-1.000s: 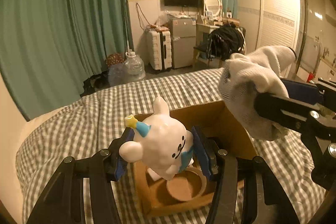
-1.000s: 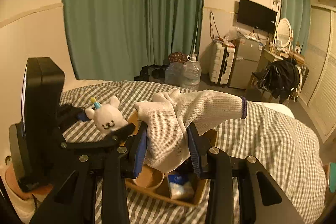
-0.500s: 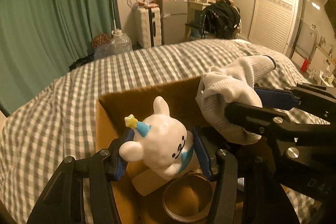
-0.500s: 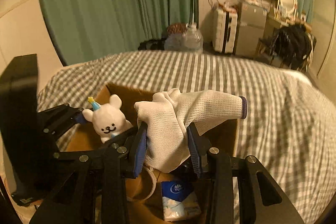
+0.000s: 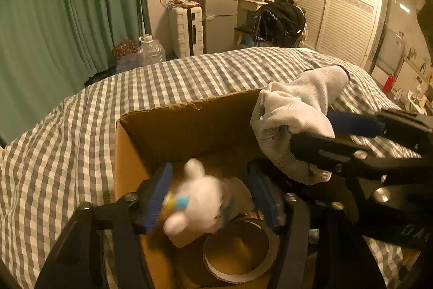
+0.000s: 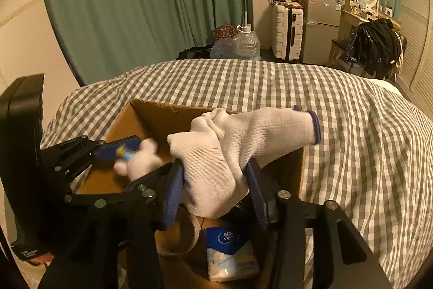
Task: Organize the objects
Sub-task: 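Lower bear and glove into the box and open both tools, then move the left tool down to the white cream tube and grasp it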
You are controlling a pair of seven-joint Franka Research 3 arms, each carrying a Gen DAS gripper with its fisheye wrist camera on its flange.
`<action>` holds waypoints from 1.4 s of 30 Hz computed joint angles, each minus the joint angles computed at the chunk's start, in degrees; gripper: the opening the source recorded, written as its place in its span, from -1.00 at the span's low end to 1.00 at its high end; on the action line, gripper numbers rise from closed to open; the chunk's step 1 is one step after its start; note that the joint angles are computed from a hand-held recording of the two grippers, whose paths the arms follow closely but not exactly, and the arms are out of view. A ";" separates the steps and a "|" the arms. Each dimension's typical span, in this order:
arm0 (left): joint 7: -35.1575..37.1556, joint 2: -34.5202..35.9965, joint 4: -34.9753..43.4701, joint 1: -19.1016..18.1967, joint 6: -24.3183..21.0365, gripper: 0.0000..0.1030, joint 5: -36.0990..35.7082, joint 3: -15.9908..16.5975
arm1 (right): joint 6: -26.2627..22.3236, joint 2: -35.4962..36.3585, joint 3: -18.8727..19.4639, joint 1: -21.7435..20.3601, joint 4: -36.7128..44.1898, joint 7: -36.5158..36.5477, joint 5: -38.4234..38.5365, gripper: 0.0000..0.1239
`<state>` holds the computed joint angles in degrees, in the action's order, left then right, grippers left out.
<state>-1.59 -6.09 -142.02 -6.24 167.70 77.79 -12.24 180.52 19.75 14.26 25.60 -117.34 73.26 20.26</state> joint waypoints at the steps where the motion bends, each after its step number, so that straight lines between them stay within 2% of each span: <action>1: -0.23 -0.68 -0.60 -0.05 -0.05 0.44 0.07 -0.04 | 0.60 -0.45 0.62 -0.58 -0.56 -0.02 0.62 -0.04; 2: -0.61 -1.14 -0.86 -0.09 0.00 0.48 0.25 -0.18 | 1.08 -0.71 0.42 -0.46 -0.76 0.38 0.89 0.08; 5: 2.61 -3.26 -2.28 -0.72 -0.76 0.50 -4.00 -0.56 | 3.06 -2.72 1.89 -1.83 -2.59 1.13 2.37 0.14; 9: 6.17 -8.72 -5.11 -1.17 -2.04 0.64 -9.56 -1.89 | 5.24 -7.30 7.86 -7.16 -6.68 0.10 5.54 0.33; 12: 7.91 -14.91 -8.20 -1.40 -3.98 0.82 -13.77 -3.68 | 6.08 -11.67 12.76 -11.61 -10.01 -1.69 8.13 0.34; 14: 9.98 -18.75 -9.95 -2.05 -5.35 0.82 -17.54 -4.66 | 6.21 -15.47 12.72 -11.13 -12.35 -2.61 10.02 0.35; 15: 11.70 -21.40 -11.18 -2.92 -6.25 0.82 -20.07 -4.66 | 6.54 -17.48 14.55 -12.13 -13.50 -5.80 14.01 0.36; 16: 13.08 -23.55 -12.23 -3.24 -6.72 0.83 -21.77 -4.66 | 6.60 -19.63 14.80 -11.38 -14.23 -10.55 19.77 0.37; 18: 15.43 -29.15 -14.16 -4.86 -9.64 0.90 -25.84 -5.62 | 6.75 -23.44 11.88 -7.27 -15.85 -15.07 25.52 0.41; 19: 16.13 -30.43 -14.17 -4.99 -10.69 0.91 -27.30 -6.51 | 7.06 -25.81 11.55 -6.46 -17.34 -14.49 25.39 0.42; 21: 17.96 -34.87 -15.20 -6.34 -13.53 0.92 -30.65 -7.85 | 6.59 -30.86 14.28 -8.90 -20.44 -10.97 22.61 0.42; 24: 19.95 -40.25 -16.23 -8.41 -17.34 0.94 -34.93 -9.51 | 5.21 -37.57 14.79 -8.59 -24.13 -8.51 20.73 0.43; 29: 22.02 -45.87 -17.04 -12.46 -24.61 0.95 -40.64 -12.03 | 3.14 -47.86 13.22 -4.61 -30.80 -6.38 18.11 0.44; 33: 21.32 -49.13 -18.59 -16.05 -29.23 0.95 -43.73 -13.93 | 1.81 -53.32 11.76 -0.94 -35.39 -4.94 15.85 0.44; 37: 18.44 -51.23 -21.03 -18.96 -31.99 0.95 -45.61 -15.47 | 0.92 -55.72 11.43 1.12 -39.43 -2.83 13.42 0.44; 42: 11.96 -49.25 -24.07 -22.13 -33.81 0.95 -46.78 -18.24 | 2.32 -51.63 13.22 0.70 -42.31 1.32 10.36 0.45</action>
<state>10.37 -55.34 -166.09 -28.37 133.89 31.01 -30.48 182.84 -31.87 27.48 26.30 -159.65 74.57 30.62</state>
